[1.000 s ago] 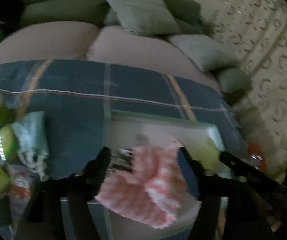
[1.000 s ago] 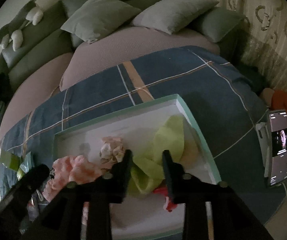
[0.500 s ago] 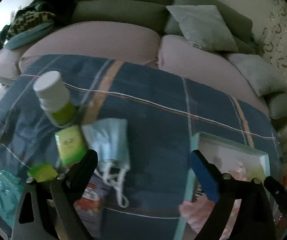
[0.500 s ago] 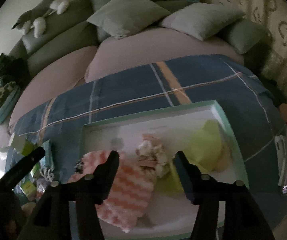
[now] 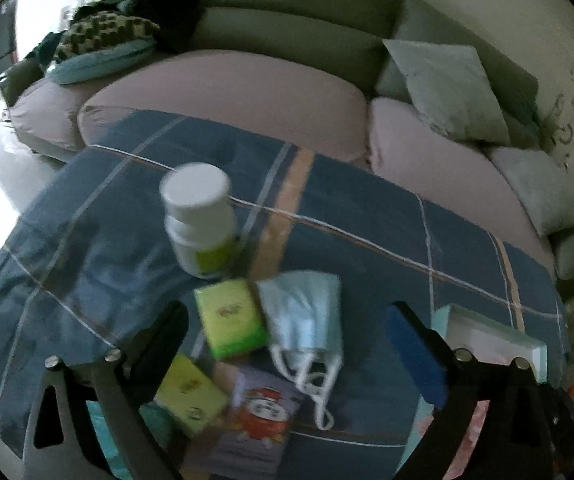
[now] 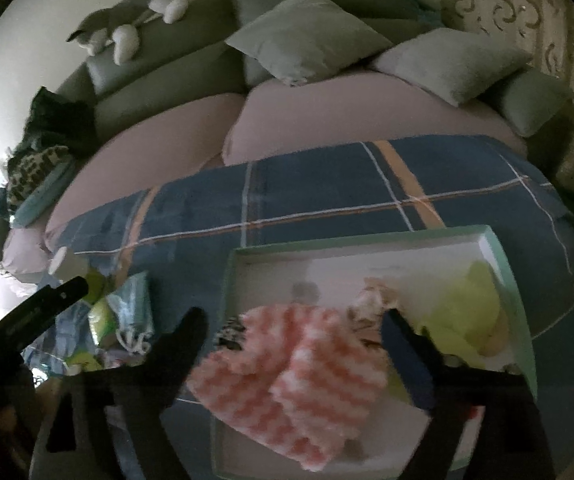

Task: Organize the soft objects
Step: 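Withdraw both grippers from the tray back over the remaining pile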

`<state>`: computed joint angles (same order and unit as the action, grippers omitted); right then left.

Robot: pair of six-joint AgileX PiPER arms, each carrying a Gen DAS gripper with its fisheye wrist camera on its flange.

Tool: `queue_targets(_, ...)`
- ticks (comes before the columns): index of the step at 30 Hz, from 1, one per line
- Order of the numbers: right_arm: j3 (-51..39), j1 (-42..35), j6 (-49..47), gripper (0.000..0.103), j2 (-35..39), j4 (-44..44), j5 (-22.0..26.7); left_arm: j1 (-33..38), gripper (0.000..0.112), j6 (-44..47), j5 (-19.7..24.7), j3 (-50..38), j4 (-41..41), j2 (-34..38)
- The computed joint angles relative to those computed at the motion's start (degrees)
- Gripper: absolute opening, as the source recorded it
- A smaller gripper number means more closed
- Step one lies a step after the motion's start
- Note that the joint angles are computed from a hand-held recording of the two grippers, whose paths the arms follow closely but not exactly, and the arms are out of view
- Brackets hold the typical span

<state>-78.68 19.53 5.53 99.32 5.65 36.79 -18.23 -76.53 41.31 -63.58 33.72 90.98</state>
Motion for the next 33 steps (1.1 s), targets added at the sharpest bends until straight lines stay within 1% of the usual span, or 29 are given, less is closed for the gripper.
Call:
queue_targets(1,0.2,0.6,0.2,0.103,-0.1,-0.1,-0.5,0.3,0.1,-0.3,0.3,0.6,0.4,-0.8)
queue_targets(4,0.4,2.4,0.1,0.103,-0.1,0.3,-1.4,1.8,0.1,0.4,1.1,2.4,0.5,-3.5)
queue_targets(7,0.0,3.5,-2.7,0.103,0.7,4.4,-1.2,4.0,0.1,3.8,1.3,3.8,-1.5,-5.6)
queue_targets(10,-1.1,5.2,-5.2,0.103,2.0,7.7,-0.4,6.0,0.1,6.5,3.0,4.9,-2.1,-7.6)
queue_targets(13,-2.5,7.7,-5.2,0.103,3.5,7.4,0.1,7.9,0.1,9.0,4.1,5.9,-3.1,-8.6)
queue_targets(18,-5.0,10.7,-4.3,0.103,6.5,6.4,0.5,11.9,0.1,14.6,1.4,7.7,-9.1,-8.4)
queue_targets(21,-7.2,12.3,-3.1,0.103,9.1,4.9,0.8,11.6,0.1,16.8,1.5,7.2,-10.5,-6.9)
queue_targets(24,-9.9,13.5,-3.5,0.103,11.9,4.9,3.5,11.4,0.1,18.1,1.0,6.9,-11.3,-6.0)
queue_targets(31,-10.9,17.8,-5.3,0.103,14.8,4.9,5.9,14.2,0.1,23.7,-0.7,8.0,-16.4,-5.2)
queue_targets(33,-11.1,18.9,-7.2,0.103,15.6,5.6,7.0,15.4,0.1,24.9,-1.2,8.6,-17.9,-5.4)
